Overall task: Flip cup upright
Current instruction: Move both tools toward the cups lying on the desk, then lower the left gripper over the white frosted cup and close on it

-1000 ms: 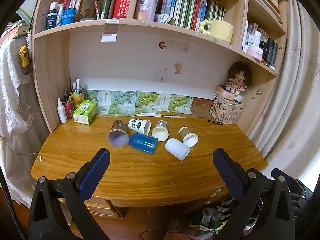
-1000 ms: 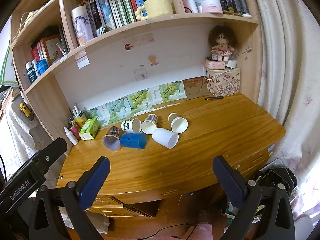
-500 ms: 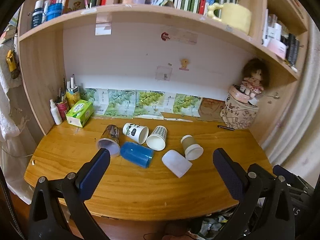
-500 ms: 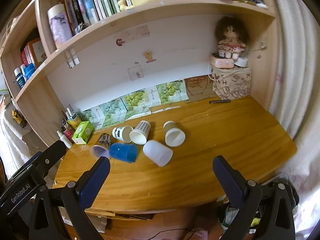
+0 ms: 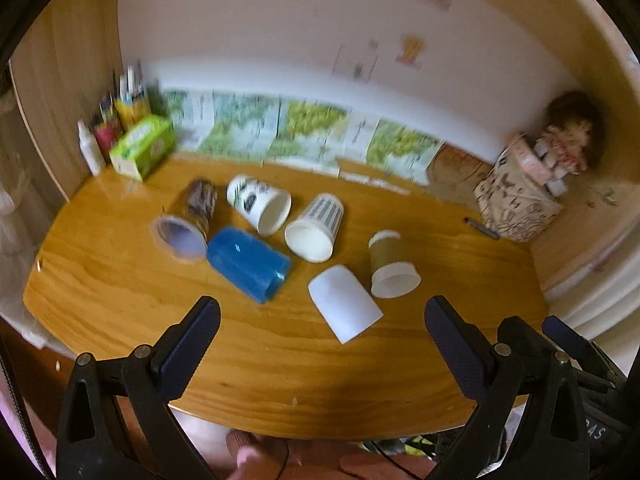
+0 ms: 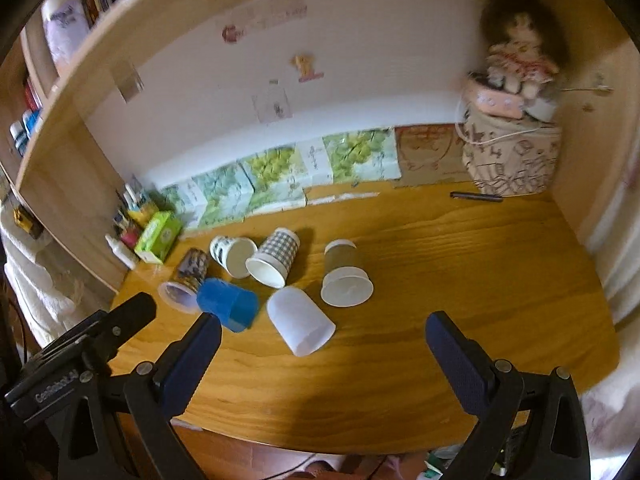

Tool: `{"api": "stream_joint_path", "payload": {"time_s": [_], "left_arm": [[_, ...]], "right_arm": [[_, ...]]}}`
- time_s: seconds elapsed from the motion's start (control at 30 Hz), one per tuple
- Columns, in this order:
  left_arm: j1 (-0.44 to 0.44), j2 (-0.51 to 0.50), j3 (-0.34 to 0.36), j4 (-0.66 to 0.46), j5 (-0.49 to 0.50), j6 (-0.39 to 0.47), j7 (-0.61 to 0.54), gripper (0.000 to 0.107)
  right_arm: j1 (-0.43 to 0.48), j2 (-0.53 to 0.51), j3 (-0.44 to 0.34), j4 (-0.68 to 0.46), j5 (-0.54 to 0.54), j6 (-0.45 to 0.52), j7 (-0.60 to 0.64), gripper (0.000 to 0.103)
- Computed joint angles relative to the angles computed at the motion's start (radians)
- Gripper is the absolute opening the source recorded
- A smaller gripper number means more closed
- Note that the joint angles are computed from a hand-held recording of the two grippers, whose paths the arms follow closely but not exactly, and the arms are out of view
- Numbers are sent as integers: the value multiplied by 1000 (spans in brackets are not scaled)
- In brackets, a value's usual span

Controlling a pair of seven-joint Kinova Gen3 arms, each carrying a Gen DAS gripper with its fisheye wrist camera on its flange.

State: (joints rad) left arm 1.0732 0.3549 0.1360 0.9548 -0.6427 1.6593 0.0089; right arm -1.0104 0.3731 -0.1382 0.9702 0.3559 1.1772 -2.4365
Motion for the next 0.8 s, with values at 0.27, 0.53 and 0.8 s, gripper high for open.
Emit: {"api": "stream_joint_path", "payload": {"time_s": [0.27, 0.53, 0.8], "left_arm": [[-120, 91, -22, -75, 205, 18, -1, 99], [-238, 106, -27, 4, 360, -106, 11, 99], [-311, 165, -27, 11, 486, -162, -21, 99]], "right_arm": [[114, 170, -11, -221, -186, 166, 269, 103], [153, 329, 28, -393, -285, 288, 422, 103], [182, 403, 25, -422, -365, 331, 529, 103]]}}
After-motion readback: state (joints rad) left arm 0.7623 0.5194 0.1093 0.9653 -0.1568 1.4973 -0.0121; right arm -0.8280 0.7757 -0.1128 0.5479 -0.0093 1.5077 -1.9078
